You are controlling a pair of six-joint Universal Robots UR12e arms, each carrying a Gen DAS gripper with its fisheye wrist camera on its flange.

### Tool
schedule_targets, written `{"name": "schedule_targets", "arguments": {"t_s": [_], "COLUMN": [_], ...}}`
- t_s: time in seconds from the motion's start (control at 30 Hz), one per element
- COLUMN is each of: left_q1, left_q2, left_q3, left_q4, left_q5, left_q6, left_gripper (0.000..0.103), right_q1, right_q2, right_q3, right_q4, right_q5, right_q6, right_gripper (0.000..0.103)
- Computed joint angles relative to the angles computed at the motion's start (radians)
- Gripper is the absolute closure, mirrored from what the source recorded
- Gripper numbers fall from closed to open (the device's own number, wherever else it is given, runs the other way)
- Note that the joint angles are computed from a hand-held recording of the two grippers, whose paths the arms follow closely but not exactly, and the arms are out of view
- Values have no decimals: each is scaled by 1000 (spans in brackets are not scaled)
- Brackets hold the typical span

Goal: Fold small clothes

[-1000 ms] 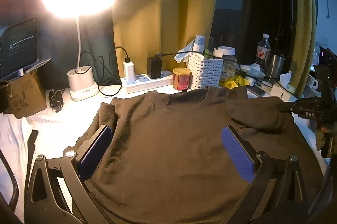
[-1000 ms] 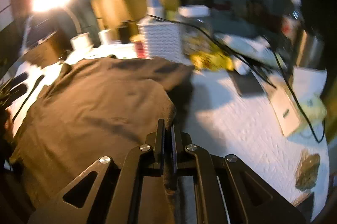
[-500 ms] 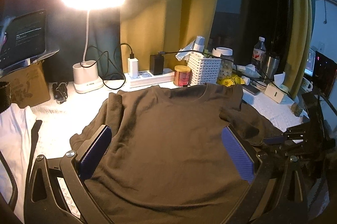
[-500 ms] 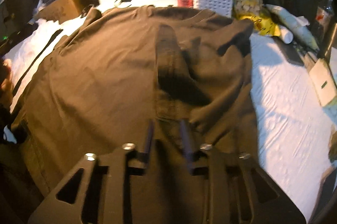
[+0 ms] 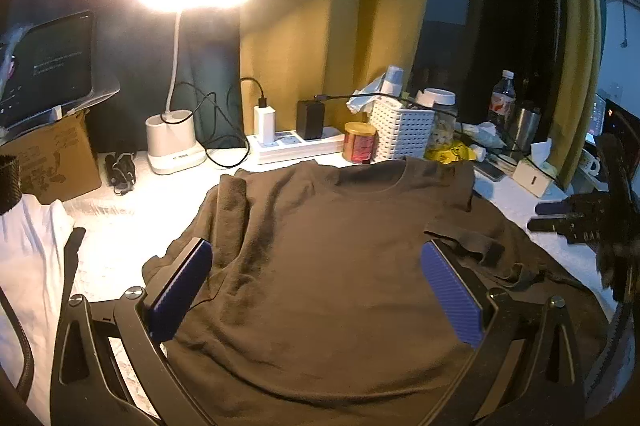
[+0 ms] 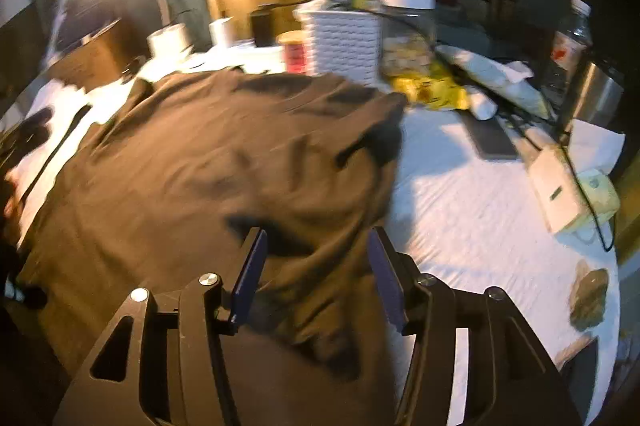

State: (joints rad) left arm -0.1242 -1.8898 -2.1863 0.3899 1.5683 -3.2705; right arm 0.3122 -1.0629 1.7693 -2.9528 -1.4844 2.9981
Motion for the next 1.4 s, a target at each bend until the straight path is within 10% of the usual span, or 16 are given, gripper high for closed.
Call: {"name": "schedule_targets", "arguments": {"t_s": [0.47, 0.7, 0.83, 1.4], "left_q1": [-7, -7, -7, -16], "left_q2": [-40, -60, -67, -70], "left_q3": [65, 93, 104, 118], "left_q4": [-97, -141, -159, -175], "left_q5": [57, 60, 60, 67], "left_q6": [0, 4, 8, 23], "left_gripper": [1, 1, 1, 1], "right_q1": [-46, -74, -79, -87], "right_q2": [141, 206, 222, 208], "right_q3": [-194, -282, -304, -307], "right_q4": [58, 118, 136, 135], "right_q5": [34, 182, 220, 11], "right_q6": [86, 114, 113, 125], "right_gripper": [48, 48, 93, 97]}}
